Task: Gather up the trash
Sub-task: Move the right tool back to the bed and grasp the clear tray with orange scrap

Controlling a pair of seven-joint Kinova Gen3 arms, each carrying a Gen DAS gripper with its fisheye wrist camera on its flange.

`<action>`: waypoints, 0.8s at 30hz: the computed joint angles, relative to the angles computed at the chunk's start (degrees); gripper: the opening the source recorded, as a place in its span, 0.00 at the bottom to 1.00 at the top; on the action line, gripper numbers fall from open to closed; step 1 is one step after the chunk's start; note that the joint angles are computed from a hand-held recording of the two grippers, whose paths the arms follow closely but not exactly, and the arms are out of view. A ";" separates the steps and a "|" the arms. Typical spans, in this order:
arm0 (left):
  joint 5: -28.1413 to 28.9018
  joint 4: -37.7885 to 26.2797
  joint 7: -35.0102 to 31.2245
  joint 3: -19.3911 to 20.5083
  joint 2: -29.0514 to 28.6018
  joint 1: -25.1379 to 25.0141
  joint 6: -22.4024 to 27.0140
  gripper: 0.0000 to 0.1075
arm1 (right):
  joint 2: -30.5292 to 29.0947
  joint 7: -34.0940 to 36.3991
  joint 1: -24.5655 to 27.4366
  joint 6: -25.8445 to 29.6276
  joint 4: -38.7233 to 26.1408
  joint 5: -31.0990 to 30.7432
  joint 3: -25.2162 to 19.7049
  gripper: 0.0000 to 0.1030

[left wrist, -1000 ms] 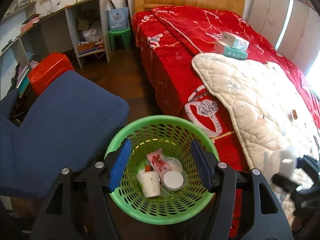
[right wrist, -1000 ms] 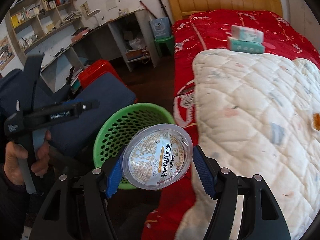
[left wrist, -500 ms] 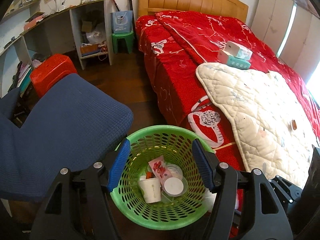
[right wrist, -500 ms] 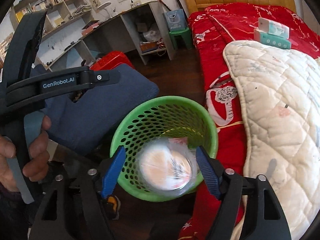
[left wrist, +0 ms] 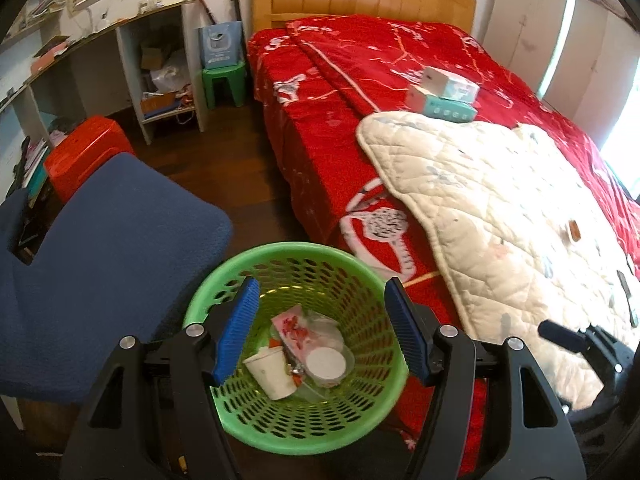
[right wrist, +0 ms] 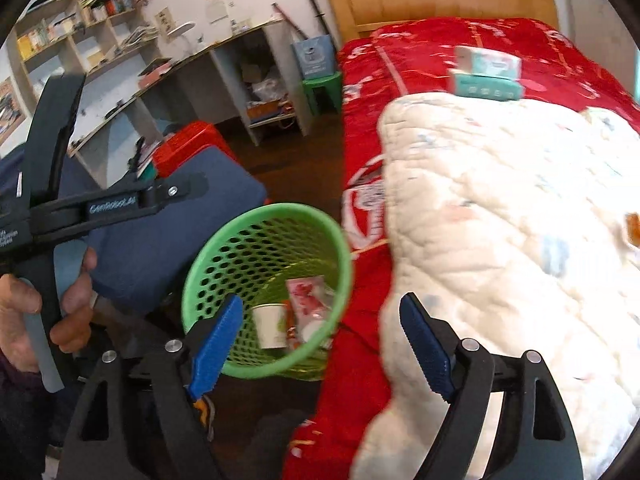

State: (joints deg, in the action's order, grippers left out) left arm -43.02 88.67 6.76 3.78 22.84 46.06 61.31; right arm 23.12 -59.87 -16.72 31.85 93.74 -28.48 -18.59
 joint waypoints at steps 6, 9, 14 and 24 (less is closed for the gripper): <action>1.11 -5.62 -4.22 0.12 3.36 0.38 0.07 0.60 | -1.81 -0.82 3.38 -0.70 1.67 0.99 3.16 0.78; 2.05 -8.75 -6.71 -0.42 5.18 0.88 0.05 0.60 | -2.15 -1.86 5.22 -1.08 1.67 1.89 4.84 0.78; 3.99 -14.22 -11.39 -1.62 8.19 1.41 -0.14 0.60 | -1.44 -3.74 8.79 -1.28 -0.04 2.93 6.66 0.77; 9.05 -25.49 -21.57 -4.07 14.69 1.96 0.39 0.60 | 6.20 -6.95 14.36 4.04 -13.50 6.13 9.20 0.48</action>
